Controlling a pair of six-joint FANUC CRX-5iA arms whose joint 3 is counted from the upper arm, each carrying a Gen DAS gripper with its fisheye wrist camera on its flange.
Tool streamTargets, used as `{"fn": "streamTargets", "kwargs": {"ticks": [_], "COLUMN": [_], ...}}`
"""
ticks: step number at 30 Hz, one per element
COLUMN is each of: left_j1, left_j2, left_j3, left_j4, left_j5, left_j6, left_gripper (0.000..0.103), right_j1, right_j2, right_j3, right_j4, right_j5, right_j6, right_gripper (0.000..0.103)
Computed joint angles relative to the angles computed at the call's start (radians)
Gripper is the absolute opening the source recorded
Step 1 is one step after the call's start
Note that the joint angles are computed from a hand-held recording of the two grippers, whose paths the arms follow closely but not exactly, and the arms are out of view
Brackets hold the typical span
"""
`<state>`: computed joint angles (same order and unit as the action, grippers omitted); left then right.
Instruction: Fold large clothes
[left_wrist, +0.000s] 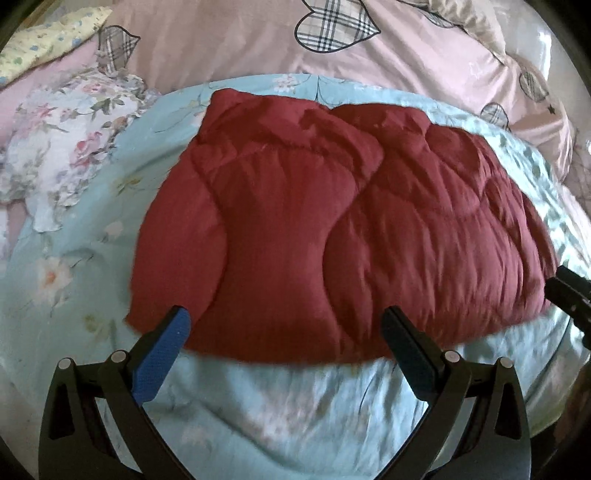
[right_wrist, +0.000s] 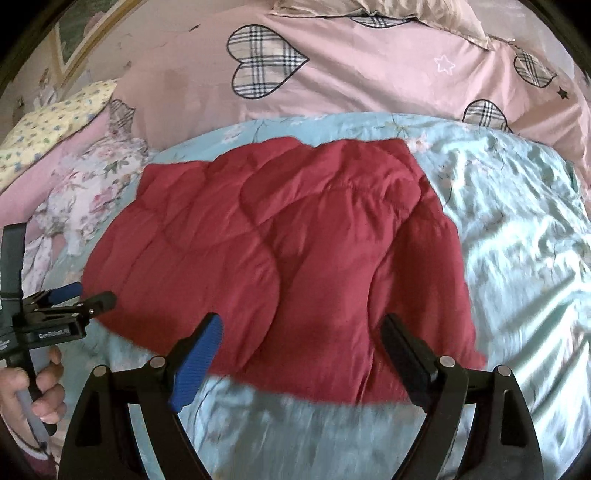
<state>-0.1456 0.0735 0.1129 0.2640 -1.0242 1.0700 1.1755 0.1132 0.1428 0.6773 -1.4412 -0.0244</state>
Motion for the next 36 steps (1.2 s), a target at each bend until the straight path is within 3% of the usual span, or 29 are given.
{"fn": "streamTargets", "kwargs": {"ticks": [11, 20, 36], "left_j1": [-0.032, -0.034, -0.078], "left_j2": [-0.116, -0.148, -0.066], "left_j3": [-0.054, -0.024, 0.051], "left_j4": [-0.171, -0.176, -0.238], "left_j5": [-0.011, -0.009, -0.041], "left_j6": [0.007, 0.005, 0.088], "left_gripper": [0.103, 0.103, 0.103], "right_j1": [0.116, 0.129, 0.049], "right_j2": [0.075, 0.117, 0.130], "right_j3": [0.114, 0.218, 0.215], "right_j4": [-0.034, 0.021, -0.030], "right_j5": [-0.153, -0.234, -0.211], "right_j6": [0.061, 0.133, 0.178], "right_gripper": [0.097, 0.102, 0.102]}}
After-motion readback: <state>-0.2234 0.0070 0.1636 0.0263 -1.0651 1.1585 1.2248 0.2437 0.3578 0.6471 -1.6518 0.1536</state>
